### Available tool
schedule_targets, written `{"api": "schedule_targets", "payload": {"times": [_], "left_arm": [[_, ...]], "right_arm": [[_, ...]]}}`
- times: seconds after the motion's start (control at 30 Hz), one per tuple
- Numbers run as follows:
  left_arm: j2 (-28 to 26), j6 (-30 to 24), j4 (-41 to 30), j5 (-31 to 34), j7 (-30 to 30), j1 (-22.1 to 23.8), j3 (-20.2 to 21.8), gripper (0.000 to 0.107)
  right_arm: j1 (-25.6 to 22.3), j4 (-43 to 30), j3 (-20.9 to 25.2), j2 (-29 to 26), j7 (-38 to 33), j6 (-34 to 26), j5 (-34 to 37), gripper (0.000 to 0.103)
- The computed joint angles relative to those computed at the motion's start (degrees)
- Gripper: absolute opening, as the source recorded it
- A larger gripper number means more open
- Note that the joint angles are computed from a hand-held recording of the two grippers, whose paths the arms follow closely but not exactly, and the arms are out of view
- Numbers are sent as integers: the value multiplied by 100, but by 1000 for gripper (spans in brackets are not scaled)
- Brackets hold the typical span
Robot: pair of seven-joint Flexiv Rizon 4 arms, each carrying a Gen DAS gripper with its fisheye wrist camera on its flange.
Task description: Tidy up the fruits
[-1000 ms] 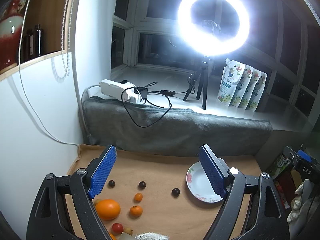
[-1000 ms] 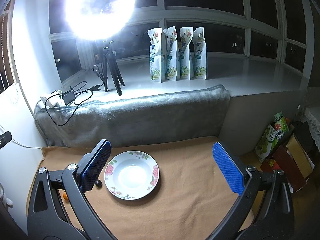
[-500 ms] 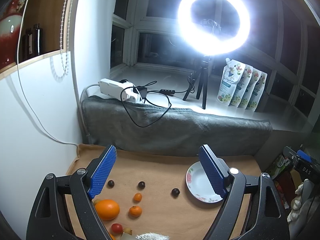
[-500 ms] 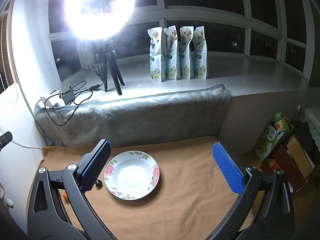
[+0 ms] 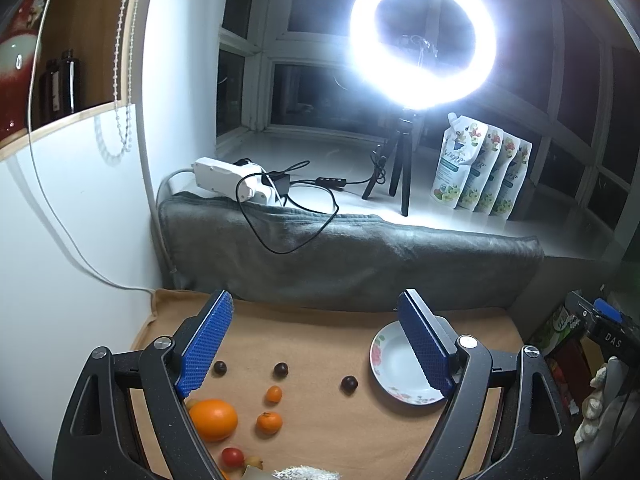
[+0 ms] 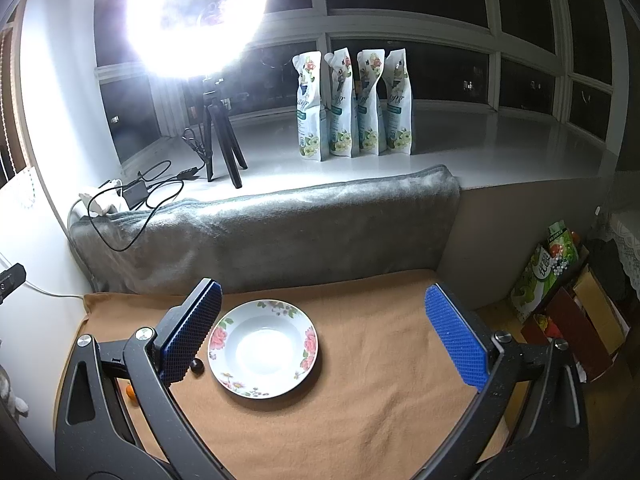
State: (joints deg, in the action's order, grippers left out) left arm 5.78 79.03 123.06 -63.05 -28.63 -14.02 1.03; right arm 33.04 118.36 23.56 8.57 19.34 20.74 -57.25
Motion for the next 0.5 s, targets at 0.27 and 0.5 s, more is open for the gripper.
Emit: {"api": "schedule_targets", "payload": {"times": [0.27, 0.5], "left_arm": [[-9, -12, -14, 64, -51, 14, 0, 85], [-4, -35, -9, 147, -128, 26, 5, 85]], "right_arm": [[-1, 5, 1, -3, 10, 9, 2, 103], [4, 37, 7, 9, 47, 26, 37, 103]]}}
